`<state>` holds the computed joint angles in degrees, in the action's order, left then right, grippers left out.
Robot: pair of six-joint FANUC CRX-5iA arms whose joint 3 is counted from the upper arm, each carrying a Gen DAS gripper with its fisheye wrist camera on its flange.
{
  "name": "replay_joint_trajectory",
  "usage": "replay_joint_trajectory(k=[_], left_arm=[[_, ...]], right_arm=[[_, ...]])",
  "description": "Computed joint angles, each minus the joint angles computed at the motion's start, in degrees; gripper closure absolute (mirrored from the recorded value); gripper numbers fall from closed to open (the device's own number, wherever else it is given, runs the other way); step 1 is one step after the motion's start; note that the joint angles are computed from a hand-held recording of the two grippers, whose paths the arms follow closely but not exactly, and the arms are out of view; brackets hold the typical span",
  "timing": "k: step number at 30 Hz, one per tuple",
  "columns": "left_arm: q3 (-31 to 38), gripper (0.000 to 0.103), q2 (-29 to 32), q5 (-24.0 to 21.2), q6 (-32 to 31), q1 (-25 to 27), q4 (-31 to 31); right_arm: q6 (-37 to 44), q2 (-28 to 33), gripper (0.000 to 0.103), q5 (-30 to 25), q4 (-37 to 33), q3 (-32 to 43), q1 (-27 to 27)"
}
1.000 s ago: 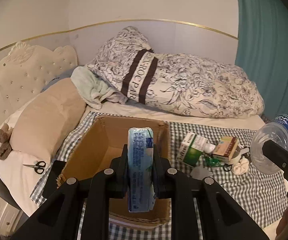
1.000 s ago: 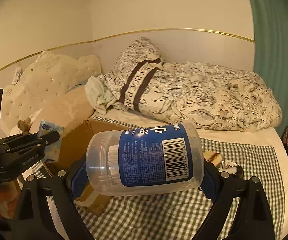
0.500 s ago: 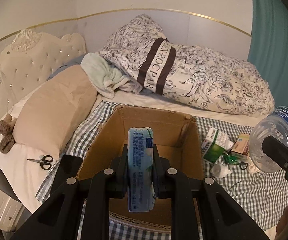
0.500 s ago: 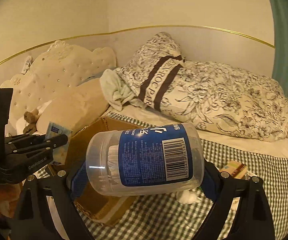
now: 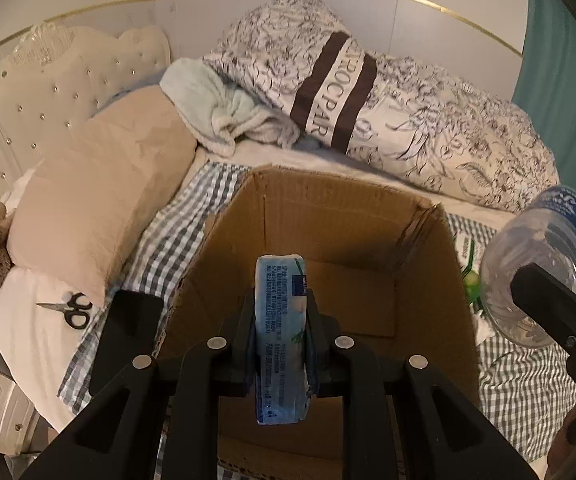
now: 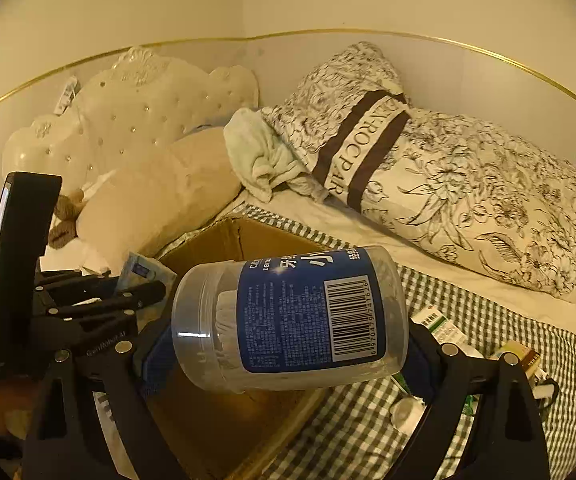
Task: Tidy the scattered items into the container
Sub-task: 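Carry the tissue pack with the left tool while the right tool carries the bottle toward the box, then open both tools to drop the tissue pack and bottle into the cardboard box, then lift both tools out of the box and move back toward the items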
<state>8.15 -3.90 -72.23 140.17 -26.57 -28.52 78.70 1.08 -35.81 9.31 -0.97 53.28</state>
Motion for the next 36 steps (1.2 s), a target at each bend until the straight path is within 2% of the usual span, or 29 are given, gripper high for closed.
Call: replay_joint_trajectory(k=[10,20,22,23,24,26,36], left_arm=[[-4.06,0.084,0.67,3.07,-4.08,4.32,5.92],[-5.72,0.081,1.1,4.06,-4.47,5.47,7.74],[-5.64,0.076,1.09,3.88,-4.22,5.28,7.34],[-5.57,0.069,1.02,3.84,-4.14,5.22,7.22],[-5.38,0.059,0.9,3.65,-3.88,5.0,6.91],[-4.68,0.047,0.87,2.92,-3.17,4.44,5.9],[-0.99,0.039,-0.75,-1.66,-0.5,0.73,1.0]], right_arm=[[3.38,5.45,0.012,-2.75,-2.22,3.56,0.64],[5.55,7.95,0.011,-5.33,-4.88,5.39,0.1],[6.18,8.22,0.011,-6.0,-5.78,5.94,-0.07],[6.21,8.3,0.011,-6.39,-5.88,6.13,-0.08],[6.1,8.29,0.011,-6.58,-5.86,6.2,-0.04],[5.9,7.79,0.011,-6.19,-5.93,5.98,0.0],[2.11,1.67,0.011,-1.16,-2.98,1.74,1.06]])
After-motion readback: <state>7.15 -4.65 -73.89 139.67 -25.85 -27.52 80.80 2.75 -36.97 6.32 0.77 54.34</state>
